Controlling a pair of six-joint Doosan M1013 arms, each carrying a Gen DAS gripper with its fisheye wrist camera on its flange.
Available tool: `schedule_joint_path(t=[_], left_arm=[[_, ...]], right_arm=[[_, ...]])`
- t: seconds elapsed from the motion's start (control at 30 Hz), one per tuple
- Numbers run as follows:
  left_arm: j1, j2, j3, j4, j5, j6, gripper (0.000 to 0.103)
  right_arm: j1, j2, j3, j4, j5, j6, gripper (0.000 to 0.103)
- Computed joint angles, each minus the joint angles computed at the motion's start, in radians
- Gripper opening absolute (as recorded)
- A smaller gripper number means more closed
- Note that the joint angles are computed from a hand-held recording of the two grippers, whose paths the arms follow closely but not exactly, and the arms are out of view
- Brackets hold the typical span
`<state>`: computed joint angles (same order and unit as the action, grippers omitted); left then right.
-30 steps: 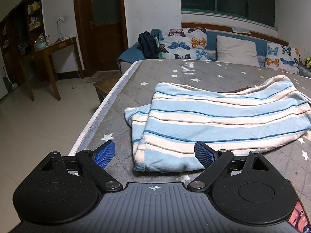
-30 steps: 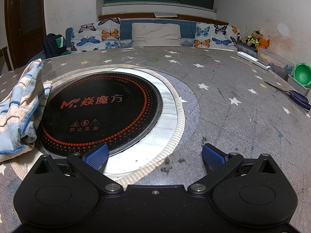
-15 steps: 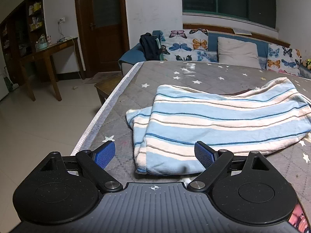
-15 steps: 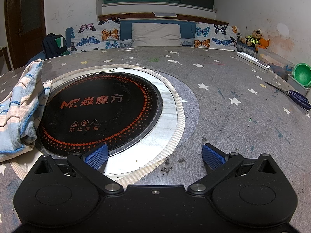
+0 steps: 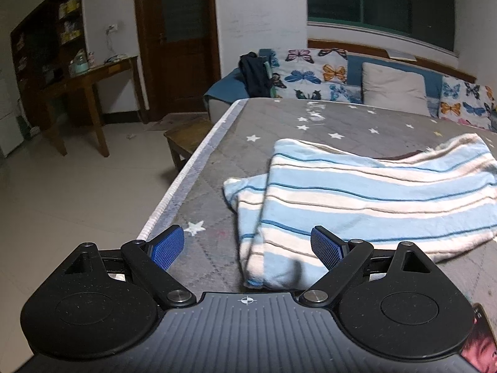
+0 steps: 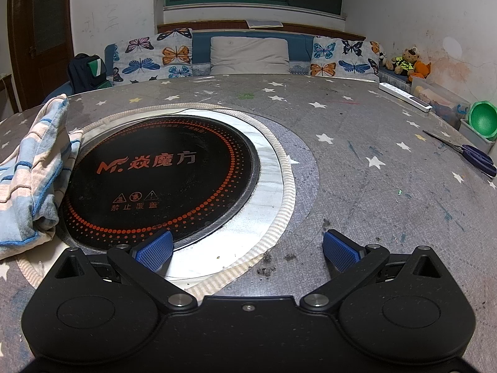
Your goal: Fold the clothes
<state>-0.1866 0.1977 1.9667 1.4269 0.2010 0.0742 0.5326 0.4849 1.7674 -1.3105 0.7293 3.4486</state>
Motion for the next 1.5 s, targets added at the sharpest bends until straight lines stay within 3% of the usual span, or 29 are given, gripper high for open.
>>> schedule_joint_path(t=[0.27,0.53,0.73,1.1,1.5], left_arm=[[-0.009,0.008,-0.014,-0.179,0.082,0.180,0.089],[-0.011,0.019,-0.037,-0.232,0.172,0.208,0.089],[-0.008,0.011,-0.043,-0.240,0.186,0.204,0.089],[0.014,-0.028,-0.012,-0.099,0.115,0.049,0.089],[0.013,-0.056,0.005,-0.020,-0.018,0.009,0.089]], right_arm=[[0.000,0.000,0.000,0.000,0.000,0.000,0.103],[0.001,0.000,0.000,0.001,0.001,0.000,0.103],[0.001,0.000,0.000,0.001,0.001,-0.001,0.103],[0.001,0.000,0.000,0.001,0.001,-0.001,0.103],[0.001,0.000,0.000,0.001,0.001,-0.001,0.103]])
